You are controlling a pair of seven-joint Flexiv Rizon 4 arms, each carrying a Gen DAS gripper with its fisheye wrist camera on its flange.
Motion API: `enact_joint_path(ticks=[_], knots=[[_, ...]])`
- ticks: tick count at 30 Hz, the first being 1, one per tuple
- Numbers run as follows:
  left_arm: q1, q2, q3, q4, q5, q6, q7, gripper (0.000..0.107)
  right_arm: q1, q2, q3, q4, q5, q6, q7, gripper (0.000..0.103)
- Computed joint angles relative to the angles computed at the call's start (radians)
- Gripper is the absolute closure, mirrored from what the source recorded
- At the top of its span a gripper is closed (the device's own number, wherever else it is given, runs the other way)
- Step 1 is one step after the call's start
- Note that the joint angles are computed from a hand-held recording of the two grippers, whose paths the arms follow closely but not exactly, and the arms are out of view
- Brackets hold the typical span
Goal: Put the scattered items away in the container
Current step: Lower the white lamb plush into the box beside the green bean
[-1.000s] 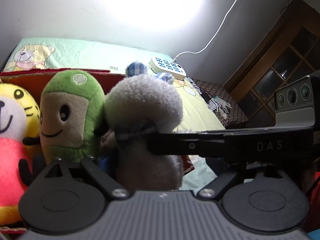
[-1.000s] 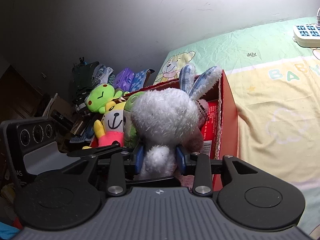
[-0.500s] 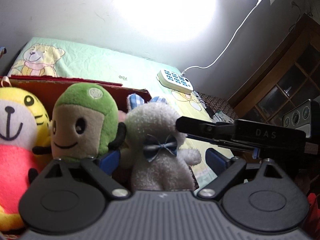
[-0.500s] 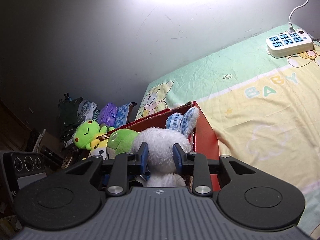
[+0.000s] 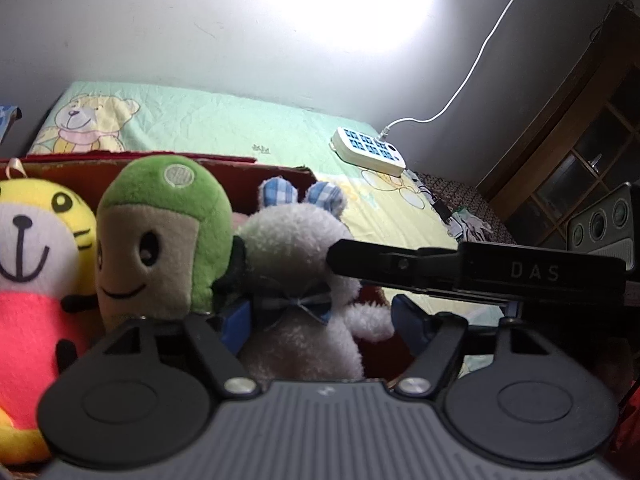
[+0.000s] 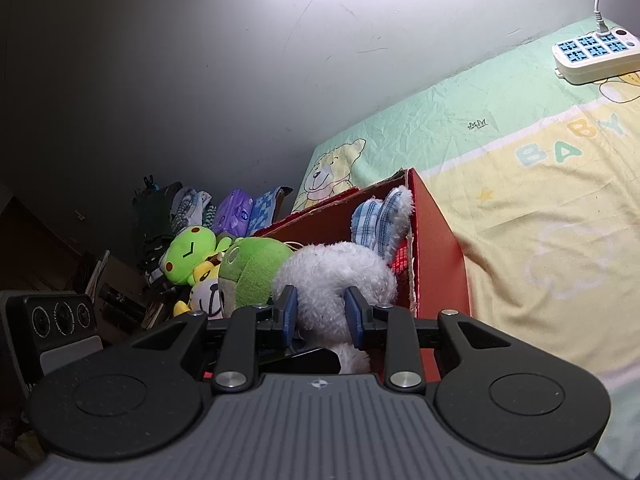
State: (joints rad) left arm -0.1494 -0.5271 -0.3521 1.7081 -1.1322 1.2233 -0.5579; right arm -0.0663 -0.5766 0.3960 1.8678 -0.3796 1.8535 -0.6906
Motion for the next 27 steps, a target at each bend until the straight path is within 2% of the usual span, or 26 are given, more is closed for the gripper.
enact_joint_path(ticks=[4, 5, 7, 11, 14, 19, 24, 27], knots=[[0.002, 0.008, 0.006, 0.020, -0.021, 0.020, 0.003, 0.054, -0.048, -0.011, 0.037, 0.020, -0.004, 0.065, 0.039, 0.072], [0.000, 0.009, 0.009, 0.024, -0.020, 0.025, 0.002, 0.055, -0.057, -0.015, 0.044, 0.023, -0.018, 0.075, 0.055, 0.072], [-0.002, 0.011, 0.009, 0.033, -0.023, 0.039, 0.008, 0.055, -0.039, -0.008, 0.016, 0.031, -0.032, 0.081, 0.074, 0.072], [-0.009, 0.017, 0.011, 0.044, -0.021, 0.068, -0.001, 0.052, 0.066, 0.026, -0.098, 0.055, 0.002, 0.109, 0.069, 0.072], [-0.017, 0.011, 0.014, 0.039, 0.004, 0.087, -0.026, 0.050, 0.101, 0.039, -0.139, 0.068, 0.012, 0.123, 0.060, 0.072], [-0.030, 0.006, 0.026, 0.043, 0.117, 0.114, -0.069, 0.036, 0.105, 0.041, -0.144, 0.079, 0.005, 0.122, 0.061, 0.072], [0.001, 0.004, -0.010, 0.055, 0.178, 0.125, -0.101, 0.027, 0.094, 0.036, -0.135, 0.084, -0.009, 0.125, 0.073, 0.072], [0.033, 0.003, -0.018, 0.040, 0.194, 0.014, -0.126, 0.005, 0.082, 0.032, -0.124, 0.085, -0.023, 0.127, 0.083, 0.072]])
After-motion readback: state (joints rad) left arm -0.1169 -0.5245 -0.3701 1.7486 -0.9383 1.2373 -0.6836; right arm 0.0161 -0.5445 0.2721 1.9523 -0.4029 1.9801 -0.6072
